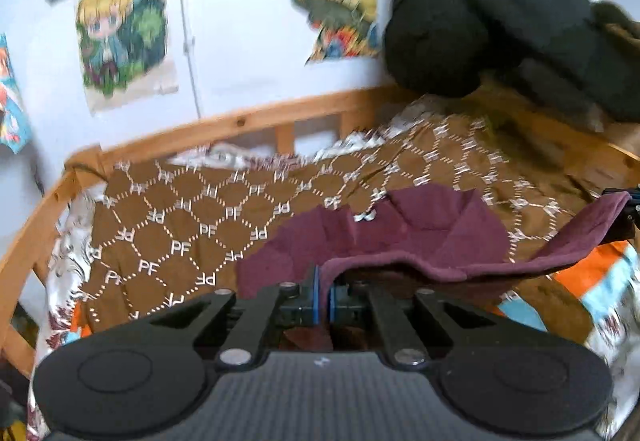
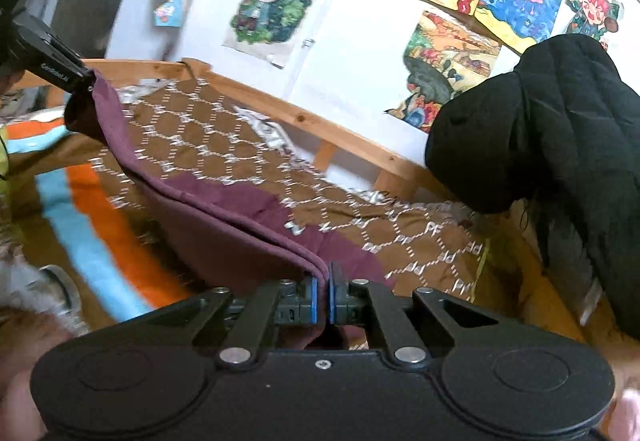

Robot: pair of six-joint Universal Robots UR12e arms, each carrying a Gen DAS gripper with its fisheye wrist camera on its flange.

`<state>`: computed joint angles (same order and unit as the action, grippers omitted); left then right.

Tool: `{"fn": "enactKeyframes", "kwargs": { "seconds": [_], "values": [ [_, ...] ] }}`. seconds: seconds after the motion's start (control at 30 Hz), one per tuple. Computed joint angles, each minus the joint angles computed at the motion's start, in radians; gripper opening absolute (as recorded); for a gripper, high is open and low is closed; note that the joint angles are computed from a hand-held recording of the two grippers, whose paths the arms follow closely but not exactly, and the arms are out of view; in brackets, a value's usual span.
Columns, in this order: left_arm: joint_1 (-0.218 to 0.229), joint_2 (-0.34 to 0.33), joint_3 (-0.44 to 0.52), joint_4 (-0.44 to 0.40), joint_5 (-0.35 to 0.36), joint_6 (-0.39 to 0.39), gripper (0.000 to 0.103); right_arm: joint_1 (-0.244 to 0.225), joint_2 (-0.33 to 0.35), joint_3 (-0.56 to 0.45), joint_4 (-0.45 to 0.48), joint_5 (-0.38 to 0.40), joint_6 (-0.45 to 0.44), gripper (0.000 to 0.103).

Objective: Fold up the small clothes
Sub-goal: 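Lift the hem with both tools and fold it toward the collar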

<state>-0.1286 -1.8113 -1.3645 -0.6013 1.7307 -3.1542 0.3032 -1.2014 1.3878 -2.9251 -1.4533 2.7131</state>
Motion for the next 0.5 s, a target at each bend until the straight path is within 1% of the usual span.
{"fn": "enactKeyframes", "kwargs": {
  "seconds": [0.03,0.1,0.13,0.23,0.33,0.4,0.5],
  "values": [
    [0.007,-0.03,0.054,-0.06,-0.001,-0.028,0.005,-0.003,0.027,-0.04,0.017,0.0,0.005,0.004],
    [0.024,-0.083,0.139,-0.146,-0.003,-0.067,0.005,-0.006,0.086,-0.131,0.062,-0.005,0.018,0.004],
    [0.028,-0.119,0.195,-0.197,0.007,-0.081,0.005,-0.007,0.115,-0.175,0.079,-0.008,0.022,0.004],
    [0.039,-0.215,0.339,-0.32,0.037,-0.066,0.006,-0.01,0.21,-0.32,0.145,-0.01,0.026,0.004],
    [0.047,-0.32,0.494,-0.435,0.059,-0.064,0.006,-0.011,0.316,-0.484,0.222,-0.013,0.004,0.004],
    [0.055,-0.381,0.585,-0.505,0.053,-0.085,0.006,-0.01,0.38,-0.584,0.276,-0.018,-0.009,0.004],
    [0.065,-0.465,0.705,-0.586,0.035,-0.105,0.006,-0.013,0.488,-0.76,0.393,-0.017,0.007,0.004]
  ]
}}
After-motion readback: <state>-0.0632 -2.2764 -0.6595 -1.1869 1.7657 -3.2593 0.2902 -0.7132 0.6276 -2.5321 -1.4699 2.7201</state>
